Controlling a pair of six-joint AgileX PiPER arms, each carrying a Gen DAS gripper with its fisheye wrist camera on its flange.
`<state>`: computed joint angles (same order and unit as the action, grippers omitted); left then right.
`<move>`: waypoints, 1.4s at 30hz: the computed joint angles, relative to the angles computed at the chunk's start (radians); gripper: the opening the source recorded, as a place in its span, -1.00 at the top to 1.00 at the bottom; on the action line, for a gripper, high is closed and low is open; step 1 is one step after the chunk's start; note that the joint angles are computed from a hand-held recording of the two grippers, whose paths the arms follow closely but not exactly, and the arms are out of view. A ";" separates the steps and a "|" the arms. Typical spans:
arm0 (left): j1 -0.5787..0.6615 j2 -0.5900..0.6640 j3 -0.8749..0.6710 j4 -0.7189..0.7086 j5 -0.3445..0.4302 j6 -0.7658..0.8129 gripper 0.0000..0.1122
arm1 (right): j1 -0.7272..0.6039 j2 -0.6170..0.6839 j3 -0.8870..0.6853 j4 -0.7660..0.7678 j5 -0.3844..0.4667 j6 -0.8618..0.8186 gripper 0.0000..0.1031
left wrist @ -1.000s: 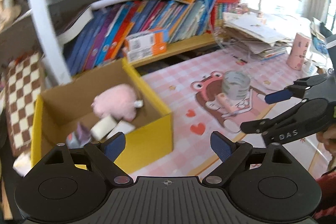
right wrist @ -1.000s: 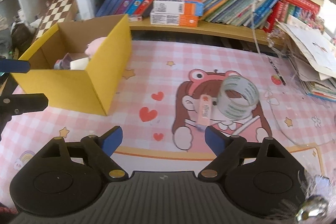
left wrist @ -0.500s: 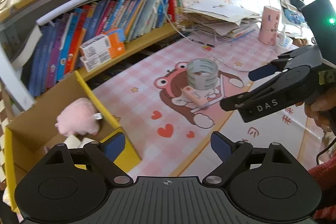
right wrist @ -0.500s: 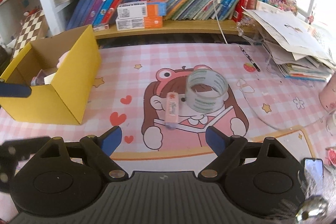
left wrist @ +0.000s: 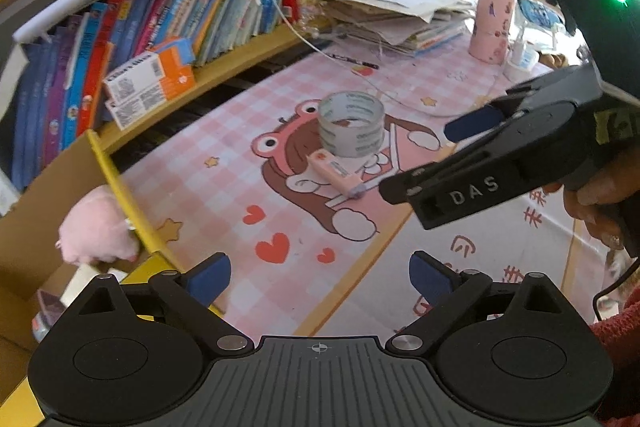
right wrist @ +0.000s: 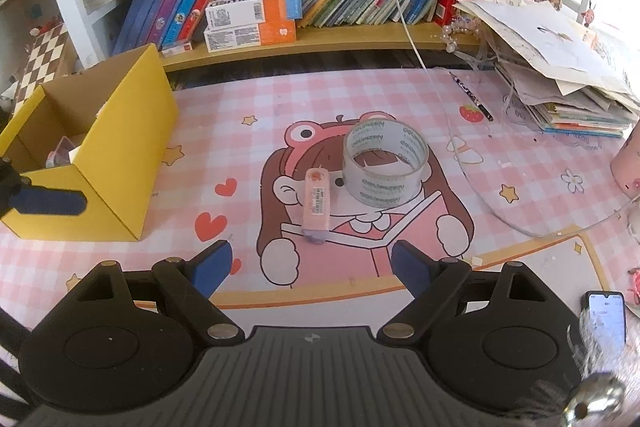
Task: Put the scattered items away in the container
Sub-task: 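Move both tools toward the clear tape roll and pink eraser on the mat, then close the left tool on the pink eraser while the right tool grasps the tape roll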
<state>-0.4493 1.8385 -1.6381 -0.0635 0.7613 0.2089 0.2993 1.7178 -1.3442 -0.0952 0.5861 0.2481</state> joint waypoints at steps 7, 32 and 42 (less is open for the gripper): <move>-0.021 0.058 -0.057 -0.030 0.003 0.050 -0.75 | -0.034 0.032 -0.032 0.025 0.005 -0.026 -0.68; -0.062 0.301 -0.293 0.020 -0.049 -0.018 -0.71 | -0.132 0.176 -0.169 0.063 0.012 -0.049 -0.68; -0.080 0.461 -0.488 0.089 -0.004 -0.051 -0.53 | -0.175 0.262 -0.280 0.087 0.023 -0.075 -0.68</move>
